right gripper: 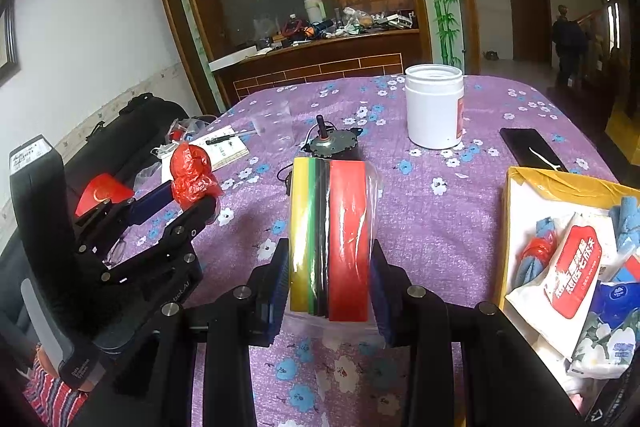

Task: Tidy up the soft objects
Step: 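Carry the red bag and multicolour sponge bag over the tray with both grippers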

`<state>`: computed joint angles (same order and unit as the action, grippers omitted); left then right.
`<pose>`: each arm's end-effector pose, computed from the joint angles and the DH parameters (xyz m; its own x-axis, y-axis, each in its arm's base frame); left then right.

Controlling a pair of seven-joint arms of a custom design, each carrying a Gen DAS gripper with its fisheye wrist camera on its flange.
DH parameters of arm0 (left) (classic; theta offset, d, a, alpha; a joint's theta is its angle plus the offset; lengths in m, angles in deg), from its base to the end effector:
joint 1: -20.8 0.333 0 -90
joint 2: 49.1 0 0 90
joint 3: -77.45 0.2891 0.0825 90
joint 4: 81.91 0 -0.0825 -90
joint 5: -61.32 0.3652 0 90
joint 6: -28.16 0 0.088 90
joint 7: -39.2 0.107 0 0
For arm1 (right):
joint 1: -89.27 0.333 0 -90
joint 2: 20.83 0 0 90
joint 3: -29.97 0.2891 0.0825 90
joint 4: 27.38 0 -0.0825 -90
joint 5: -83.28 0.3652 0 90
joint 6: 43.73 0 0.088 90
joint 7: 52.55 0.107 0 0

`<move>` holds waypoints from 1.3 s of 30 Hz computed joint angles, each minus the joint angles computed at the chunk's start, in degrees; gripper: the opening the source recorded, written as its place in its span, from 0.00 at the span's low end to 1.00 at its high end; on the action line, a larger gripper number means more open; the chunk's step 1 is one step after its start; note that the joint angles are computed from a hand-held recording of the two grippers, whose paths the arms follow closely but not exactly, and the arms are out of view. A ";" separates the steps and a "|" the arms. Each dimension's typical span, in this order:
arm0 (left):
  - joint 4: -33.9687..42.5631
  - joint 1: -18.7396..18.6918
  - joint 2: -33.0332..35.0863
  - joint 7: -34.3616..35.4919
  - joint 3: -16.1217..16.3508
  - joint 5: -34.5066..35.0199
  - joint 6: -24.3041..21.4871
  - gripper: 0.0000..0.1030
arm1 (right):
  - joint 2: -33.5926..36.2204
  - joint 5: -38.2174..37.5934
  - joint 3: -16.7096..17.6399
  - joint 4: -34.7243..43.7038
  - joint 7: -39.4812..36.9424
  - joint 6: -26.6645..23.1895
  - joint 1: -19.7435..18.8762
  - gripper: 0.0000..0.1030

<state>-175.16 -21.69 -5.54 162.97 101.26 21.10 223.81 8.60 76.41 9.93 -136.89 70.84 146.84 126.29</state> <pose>0.6576 -0.2180 0.3292 -0.2142 -0.9342 -0.2852 -0.4072 0.3508 -0.8433 0.6121 0.2304 0.3401 0.0739 -0.9740 -0.2144 -0.6212 0.1232 -0.7739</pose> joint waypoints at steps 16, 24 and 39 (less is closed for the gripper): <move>-3.64 16.32 -5.59 2.97 -20.45 9.24 4.08 0.37 | -0.41 2.66 -2.73 -1.13 0.37 0.89 2.05 0.36; -5.94 28.94 -8.32 -1.54 -34.02 19.58 0.40 0.36 | -0.93 5.06 -4.55 -1.92 -0.34 1.26 3.75 0.36; -8.88 28.79 -12.41 -5.58 -39.11 27.57 -3.91 0.36 | -11.50 17.90 -6.44 -16.40 -8.21 9.35 6.69 0.36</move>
<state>-184.04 7.10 -17.95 157.38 62.15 48.67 219.90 -2.90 94.32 3.49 -153.29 62.63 156.19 132.98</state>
